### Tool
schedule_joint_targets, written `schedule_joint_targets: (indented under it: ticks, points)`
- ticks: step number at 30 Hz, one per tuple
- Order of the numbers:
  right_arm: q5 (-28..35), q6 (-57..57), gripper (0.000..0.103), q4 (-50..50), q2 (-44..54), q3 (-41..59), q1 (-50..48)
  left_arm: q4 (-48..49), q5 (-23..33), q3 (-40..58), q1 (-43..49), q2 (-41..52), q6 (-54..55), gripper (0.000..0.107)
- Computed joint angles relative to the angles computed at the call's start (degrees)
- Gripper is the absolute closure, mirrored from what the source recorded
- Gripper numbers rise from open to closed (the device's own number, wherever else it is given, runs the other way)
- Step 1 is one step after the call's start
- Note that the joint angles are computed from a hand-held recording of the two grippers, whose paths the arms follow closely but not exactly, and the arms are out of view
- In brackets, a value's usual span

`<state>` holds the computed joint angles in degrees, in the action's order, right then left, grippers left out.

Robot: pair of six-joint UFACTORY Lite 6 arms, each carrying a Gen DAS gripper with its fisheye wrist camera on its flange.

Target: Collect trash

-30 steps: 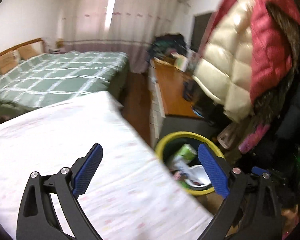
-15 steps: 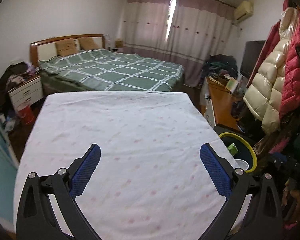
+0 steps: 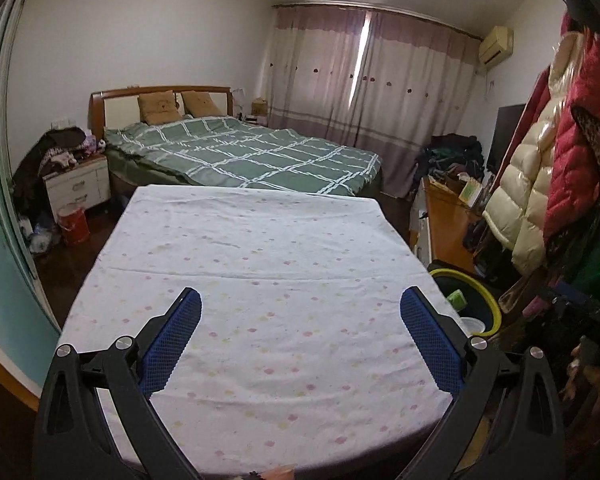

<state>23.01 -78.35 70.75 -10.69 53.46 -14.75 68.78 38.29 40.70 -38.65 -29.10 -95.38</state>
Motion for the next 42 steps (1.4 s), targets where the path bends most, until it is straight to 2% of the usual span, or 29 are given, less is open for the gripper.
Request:
schedule_joint_targets:
  ticks: [4,10,42]
  points:
    - [1.63,-0.80,0.013,0.75,-0.73,-0.81,-0.57,1.33,4.22,0.50,-3.90,1.08,-2.82,0.009]
    - [2.04,-1.14,0.013,1.13,-1.06,-1.27,-0.49,1.85,6.74,1.85,-4.98,2.03,-3.97,0.009]
    - [0.34,-0.29,0.013,1.07,1.38,-0.08,1.43,1.75,4.80,2.09,-2.45,3.44,-3.40,0.009]
